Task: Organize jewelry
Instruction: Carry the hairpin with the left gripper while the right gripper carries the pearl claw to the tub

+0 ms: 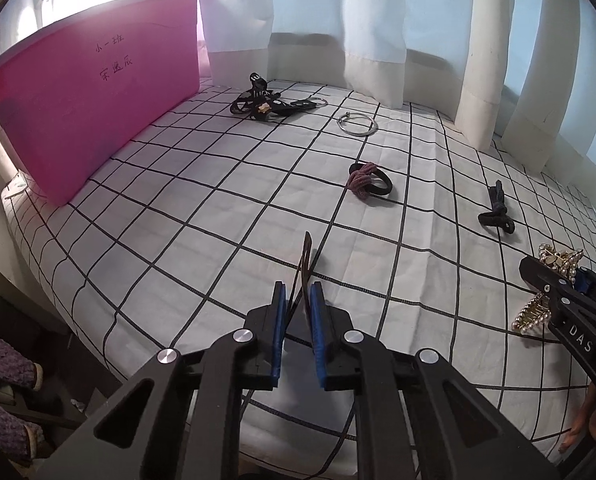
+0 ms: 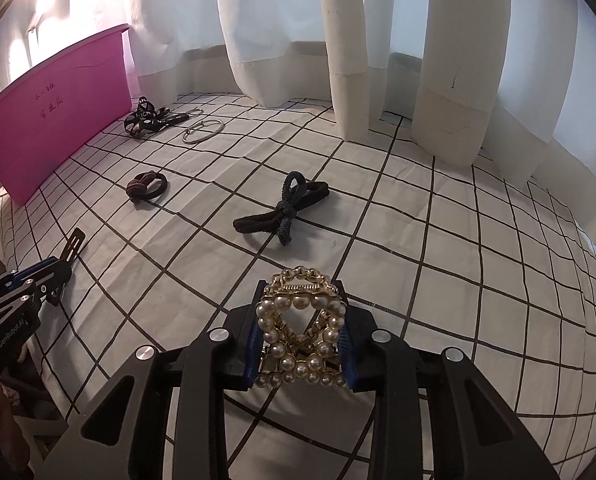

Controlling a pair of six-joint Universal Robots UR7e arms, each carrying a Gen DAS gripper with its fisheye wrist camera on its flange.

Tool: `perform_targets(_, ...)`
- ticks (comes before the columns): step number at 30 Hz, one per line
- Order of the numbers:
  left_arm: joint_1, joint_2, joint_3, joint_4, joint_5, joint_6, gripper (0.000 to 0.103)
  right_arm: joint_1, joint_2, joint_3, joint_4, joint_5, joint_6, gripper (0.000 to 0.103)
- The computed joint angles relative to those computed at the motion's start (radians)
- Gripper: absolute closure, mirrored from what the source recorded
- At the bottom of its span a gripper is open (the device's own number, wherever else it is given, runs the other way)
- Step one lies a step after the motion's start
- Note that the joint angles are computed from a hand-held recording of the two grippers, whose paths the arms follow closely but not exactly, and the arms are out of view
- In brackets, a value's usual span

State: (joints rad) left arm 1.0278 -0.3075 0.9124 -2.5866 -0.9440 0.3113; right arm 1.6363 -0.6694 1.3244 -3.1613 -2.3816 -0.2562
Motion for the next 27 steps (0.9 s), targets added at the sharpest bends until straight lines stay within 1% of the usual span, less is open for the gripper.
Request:
perform_targets(8, 0.008, -0.007, -0.011, 0.017, -0.005, -0.024, 0.091, 0.005, -0.009, 0.019, -0.022, 0.009, 0.017, 0.073)
perform_targets(16, 0.003, -0.010, -0.029, 0.025, 0.010, -0.003, 0.091, 0.013, -0.022, 0.038, -0.040, 0.009, 0.036, 0.073)
perform_targets(20, -0.004, -0.017, -0.035, 0.032, 0.010, 0.003, 0.091, 0.018, -0.033, 0.044, -0.028, 0.008, 0.060, 0.073)
perform_targets(27, -0.023, -0.034, -0.047, 0.047, 0.017, -0.005, 0.091, 0.044, -0.054, 0.042, -0.007, -0.015, 0.072, 0.073)
